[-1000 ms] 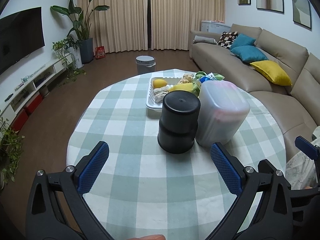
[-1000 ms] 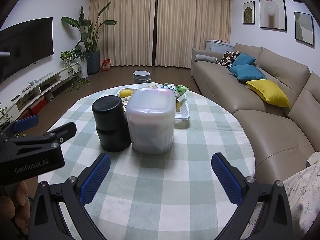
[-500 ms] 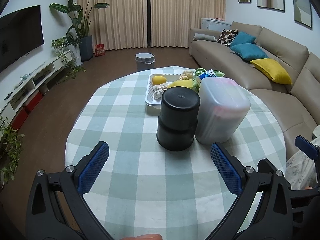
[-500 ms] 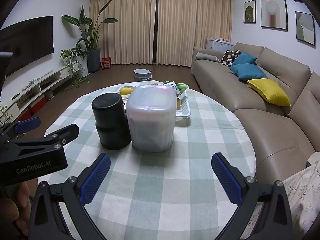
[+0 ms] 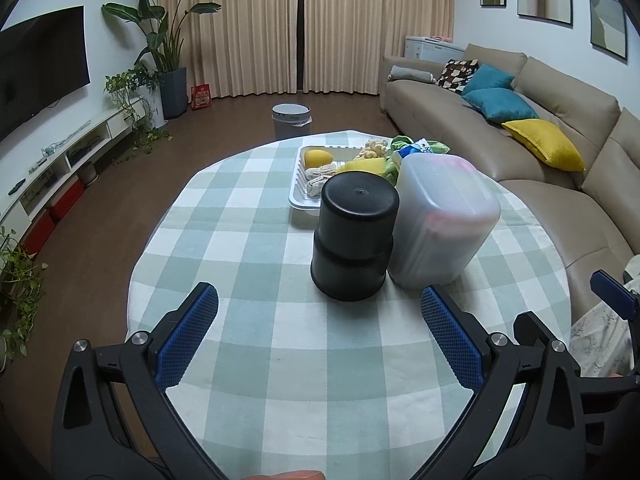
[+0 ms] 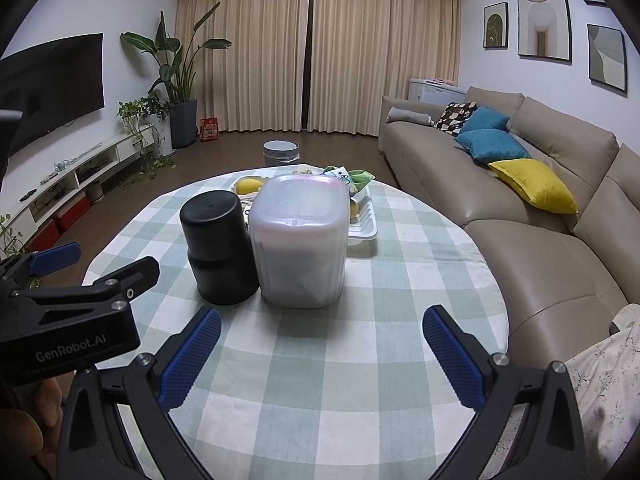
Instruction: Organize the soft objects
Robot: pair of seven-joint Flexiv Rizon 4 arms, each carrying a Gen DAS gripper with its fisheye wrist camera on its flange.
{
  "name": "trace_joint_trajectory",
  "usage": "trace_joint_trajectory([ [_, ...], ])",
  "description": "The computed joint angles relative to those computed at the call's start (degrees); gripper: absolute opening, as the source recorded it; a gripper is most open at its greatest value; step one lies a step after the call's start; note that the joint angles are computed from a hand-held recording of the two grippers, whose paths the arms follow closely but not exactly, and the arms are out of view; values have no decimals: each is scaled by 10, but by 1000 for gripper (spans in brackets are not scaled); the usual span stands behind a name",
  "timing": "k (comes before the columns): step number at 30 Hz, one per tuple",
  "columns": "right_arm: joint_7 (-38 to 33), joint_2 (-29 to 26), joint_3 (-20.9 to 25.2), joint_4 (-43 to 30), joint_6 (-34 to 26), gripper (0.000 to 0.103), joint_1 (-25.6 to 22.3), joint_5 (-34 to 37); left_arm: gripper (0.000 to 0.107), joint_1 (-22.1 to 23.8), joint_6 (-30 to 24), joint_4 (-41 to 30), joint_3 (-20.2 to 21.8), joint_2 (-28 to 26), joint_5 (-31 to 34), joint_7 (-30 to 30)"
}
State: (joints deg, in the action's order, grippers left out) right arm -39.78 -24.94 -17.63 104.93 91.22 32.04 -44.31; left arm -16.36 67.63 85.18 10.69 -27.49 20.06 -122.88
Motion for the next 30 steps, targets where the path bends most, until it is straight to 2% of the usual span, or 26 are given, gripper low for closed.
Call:
trace_joint_trajectory([
  [30,50,-6,27,-22,-32,103,-33,-52,103,-2,-14,-8,1,-2,20,-27],
])
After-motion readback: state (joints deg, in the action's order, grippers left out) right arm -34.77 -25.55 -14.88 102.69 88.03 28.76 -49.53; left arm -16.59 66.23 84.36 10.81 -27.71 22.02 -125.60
